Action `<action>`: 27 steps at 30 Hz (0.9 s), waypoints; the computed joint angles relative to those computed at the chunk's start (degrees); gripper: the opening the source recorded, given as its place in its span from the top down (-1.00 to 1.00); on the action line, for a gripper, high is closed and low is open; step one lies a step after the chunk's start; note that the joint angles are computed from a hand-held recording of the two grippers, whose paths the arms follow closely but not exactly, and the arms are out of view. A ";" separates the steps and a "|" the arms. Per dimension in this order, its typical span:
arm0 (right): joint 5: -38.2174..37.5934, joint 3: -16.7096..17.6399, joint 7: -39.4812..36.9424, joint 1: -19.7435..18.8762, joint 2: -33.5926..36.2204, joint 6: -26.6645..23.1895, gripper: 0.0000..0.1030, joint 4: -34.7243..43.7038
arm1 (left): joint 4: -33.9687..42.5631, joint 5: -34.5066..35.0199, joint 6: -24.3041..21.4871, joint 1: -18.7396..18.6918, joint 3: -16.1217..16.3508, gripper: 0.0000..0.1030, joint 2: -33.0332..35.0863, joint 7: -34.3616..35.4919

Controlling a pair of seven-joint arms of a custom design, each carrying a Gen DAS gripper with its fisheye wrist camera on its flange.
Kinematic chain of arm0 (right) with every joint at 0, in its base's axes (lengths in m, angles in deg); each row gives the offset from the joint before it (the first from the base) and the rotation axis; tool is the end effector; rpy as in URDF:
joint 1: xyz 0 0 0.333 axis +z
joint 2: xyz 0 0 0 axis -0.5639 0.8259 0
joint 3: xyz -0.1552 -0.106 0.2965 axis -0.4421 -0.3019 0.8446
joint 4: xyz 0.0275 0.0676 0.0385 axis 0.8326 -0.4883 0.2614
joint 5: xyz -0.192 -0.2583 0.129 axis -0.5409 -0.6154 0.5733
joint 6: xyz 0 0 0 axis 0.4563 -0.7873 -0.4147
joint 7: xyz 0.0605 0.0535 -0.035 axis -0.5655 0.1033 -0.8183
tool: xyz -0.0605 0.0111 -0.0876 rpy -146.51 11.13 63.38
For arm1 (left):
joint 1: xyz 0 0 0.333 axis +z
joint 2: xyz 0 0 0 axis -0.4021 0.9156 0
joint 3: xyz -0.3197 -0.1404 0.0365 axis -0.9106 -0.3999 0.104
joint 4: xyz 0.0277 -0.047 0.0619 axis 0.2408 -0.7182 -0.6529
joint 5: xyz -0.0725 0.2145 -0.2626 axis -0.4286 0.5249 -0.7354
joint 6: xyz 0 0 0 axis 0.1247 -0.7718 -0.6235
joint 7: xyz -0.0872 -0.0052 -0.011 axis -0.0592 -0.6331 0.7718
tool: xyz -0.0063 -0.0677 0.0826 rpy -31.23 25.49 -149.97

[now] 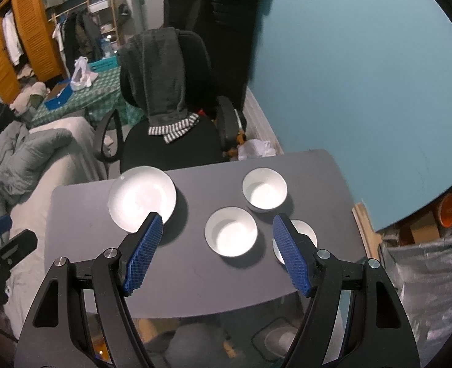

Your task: Organize plates and bowls

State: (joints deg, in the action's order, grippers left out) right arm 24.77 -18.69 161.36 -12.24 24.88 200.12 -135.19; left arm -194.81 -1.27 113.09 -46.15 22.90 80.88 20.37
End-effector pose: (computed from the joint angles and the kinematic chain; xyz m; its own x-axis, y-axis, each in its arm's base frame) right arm 0.4300 0.2624 0.6285 -0.0991 -0.9923 0.0741 -0.8612 0.0482 -0.5059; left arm 0.4091 -0.3570 0.6249 -0.1756 -0.9519 0.2512 -0.8584 0.0232 -0.5124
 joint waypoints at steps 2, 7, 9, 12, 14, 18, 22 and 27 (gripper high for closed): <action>0.05 -0.05 0.47 -0.13 -0.72 -0.41 -0.43 -0.46 | 0.77 -0.07 -0.04 -0.27 -0.20 -0.71 0.60 0.60; 0.56 -0.04 1.11 -0.54 -1.76 -0.87 -0.43 -1.40 | 2.71 -0.07 0.46 -1.05 -0.43 -0.71 2.44 1.67; 0.45 -0.12 1.07 -0.92 -2.25 -1.12 -0.43 -2.00 | 3.70 -0.36 0.44 -1.44 -0.49 -0.71 3.35 2.24; 0.26 -0.22 1.40 -1.55 -2.96 -1.60 -0.43 -2.73 | 5.53 -0.29 0.10 -2.12 -0.60 -0.71 4.95 2.83; 0.39 -0.40 1.64 -2.05 -3.40 -1.93 -0.43 -3.18 | 7.34 -0.49 -0.59 -2.64 -0.65 -0.71 6.46 3.61; 1.01 -0.88 1.63 -3.05 -4.10 -1.84 -0.43 -4.31 | 10.79 0.56 -1.51 -3.89 -0.51 -0.71 9.42 3.83; 1.54 -1.41 0.89 -4.09 -4.47 -1.23 -0.43 -5.05 | 14.92 1.88 -3.83 -5.27 -0.11 -0.71 12.74 3.63; 3.06 -2.51 -0.77 -5.47 -4.48 0.14 -0.43 -6.00 | 19.29 1.50 -5.92 -6.58 0.33 -0.71 16.68 3.77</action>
